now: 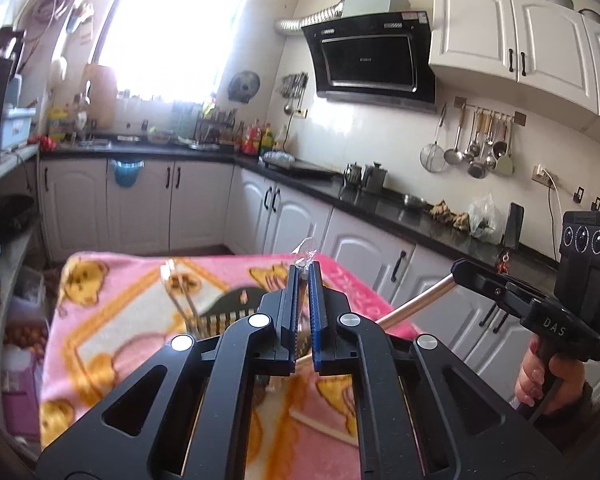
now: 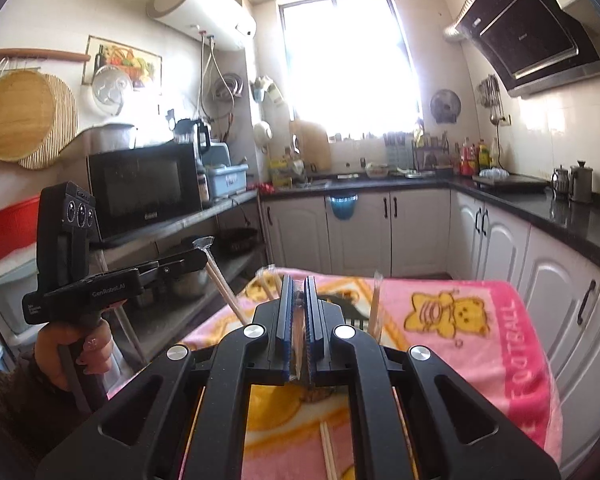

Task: Organize utensils
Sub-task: 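Lift the left tool's chopstick over the green basket while the right tool carries its chopstick there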

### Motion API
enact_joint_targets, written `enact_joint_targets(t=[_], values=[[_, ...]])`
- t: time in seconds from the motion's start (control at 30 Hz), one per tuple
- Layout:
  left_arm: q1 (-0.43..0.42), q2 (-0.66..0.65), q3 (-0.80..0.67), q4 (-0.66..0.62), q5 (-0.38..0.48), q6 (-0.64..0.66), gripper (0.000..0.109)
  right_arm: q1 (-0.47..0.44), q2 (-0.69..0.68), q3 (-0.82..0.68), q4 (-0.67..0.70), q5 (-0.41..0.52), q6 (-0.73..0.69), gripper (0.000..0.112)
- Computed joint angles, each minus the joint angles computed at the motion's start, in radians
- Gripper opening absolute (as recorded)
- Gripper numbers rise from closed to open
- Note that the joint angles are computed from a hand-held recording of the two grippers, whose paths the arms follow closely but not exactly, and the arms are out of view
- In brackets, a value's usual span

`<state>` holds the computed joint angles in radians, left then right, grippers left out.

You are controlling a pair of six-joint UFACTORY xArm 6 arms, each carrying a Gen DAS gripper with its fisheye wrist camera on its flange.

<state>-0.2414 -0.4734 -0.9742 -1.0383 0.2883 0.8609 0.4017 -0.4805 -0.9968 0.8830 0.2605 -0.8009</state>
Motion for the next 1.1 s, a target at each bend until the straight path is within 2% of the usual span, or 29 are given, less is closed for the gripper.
enact_joint_targets(t=[0.33, 0.5, 0.83, 1.1], values=[[0.009, 0.095, -0.191, 0.072, -0.031, -0.029, 0.002, -0.005, 0.109, -0.211, 0.055, -0.026, -0.106, 0.006], [0.001, 0.169, -0.284, 0.120, -0.047, -0.052, 0.002, -0.035, 0.184, -0.318, 0.077, 0.008, -0.111, 0.006], [-0.012, 0.354, -0.462, 0.195, -0.104, -0.142, 0.002, -0.056, 0.313, -0.464, -0.011, 0.008, -0.025, 0.006], [-0.007, 0.447, -0.534, 0.222, -0.102, -0.196, 0.002, -0.071, 0.360, -0.519, -0.019, 0.006, -0.007, 0.006]])
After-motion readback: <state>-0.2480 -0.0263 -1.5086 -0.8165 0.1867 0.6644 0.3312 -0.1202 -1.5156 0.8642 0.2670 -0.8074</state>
